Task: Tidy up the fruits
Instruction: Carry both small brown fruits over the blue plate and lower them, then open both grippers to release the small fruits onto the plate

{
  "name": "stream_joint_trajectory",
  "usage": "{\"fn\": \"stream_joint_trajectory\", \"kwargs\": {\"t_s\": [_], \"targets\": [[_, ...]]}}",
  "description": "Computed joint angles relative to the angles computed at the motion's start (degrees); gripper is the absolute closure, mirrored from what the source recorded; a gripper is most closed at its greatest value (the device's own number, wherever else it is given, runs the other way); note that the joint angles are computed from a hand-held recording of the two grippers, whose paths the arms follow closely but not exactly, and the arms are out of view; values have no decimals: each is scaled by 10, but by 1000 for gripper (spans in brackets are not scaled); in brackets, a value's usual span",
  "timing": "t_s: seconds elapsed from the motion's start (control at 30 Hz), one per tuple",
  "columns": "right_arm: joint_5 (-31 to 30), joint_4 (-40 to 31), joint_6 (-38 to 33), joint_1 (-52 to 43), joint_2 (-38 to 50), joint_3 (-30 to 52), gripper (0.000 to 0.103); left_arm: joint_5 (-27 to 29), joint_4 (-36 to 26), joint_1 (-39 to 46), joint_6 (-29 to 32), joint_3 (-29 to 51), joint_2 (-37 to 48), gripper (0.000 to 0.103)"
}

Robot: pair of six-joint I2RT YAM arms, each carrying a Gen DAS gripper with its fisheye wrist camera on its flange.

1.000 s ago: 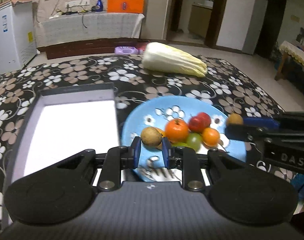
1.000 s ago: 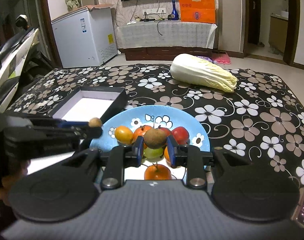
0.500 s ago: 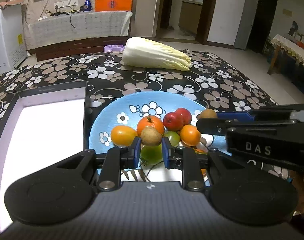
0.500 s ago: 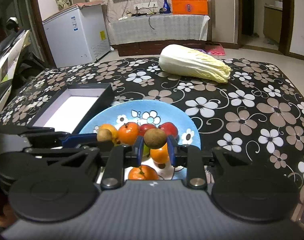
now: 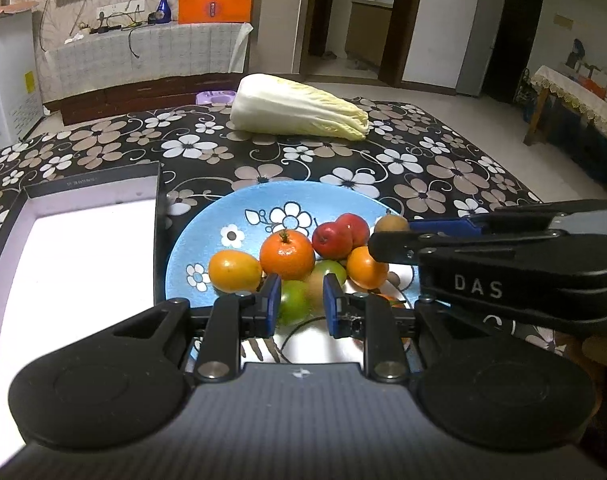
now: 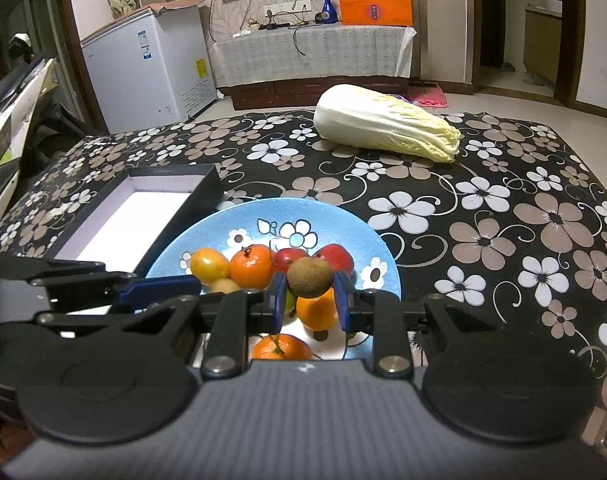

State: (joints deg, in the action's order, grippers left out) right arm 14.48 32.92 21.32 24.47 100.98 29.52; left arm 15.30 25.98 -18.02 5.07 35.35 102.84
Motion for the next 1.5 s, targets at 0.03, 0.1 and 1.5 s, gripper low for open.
{"fn": "stream_joint_trajectory", "kwargs": {"t_s": [0.03, 0.1, 1.5], "targets": [[1, 0, -1, 0, 1, 0, 74, 3, -1, 1, 1, -1, -2, 76], [1, -1, 0, 0, 0, 1, 74, 4, -2, 3, 4, -5, -6, 76], [43, -18, 22, 31, 59, 60, 69, -51, -15, 3, 3, -35, -44, 51]]}}
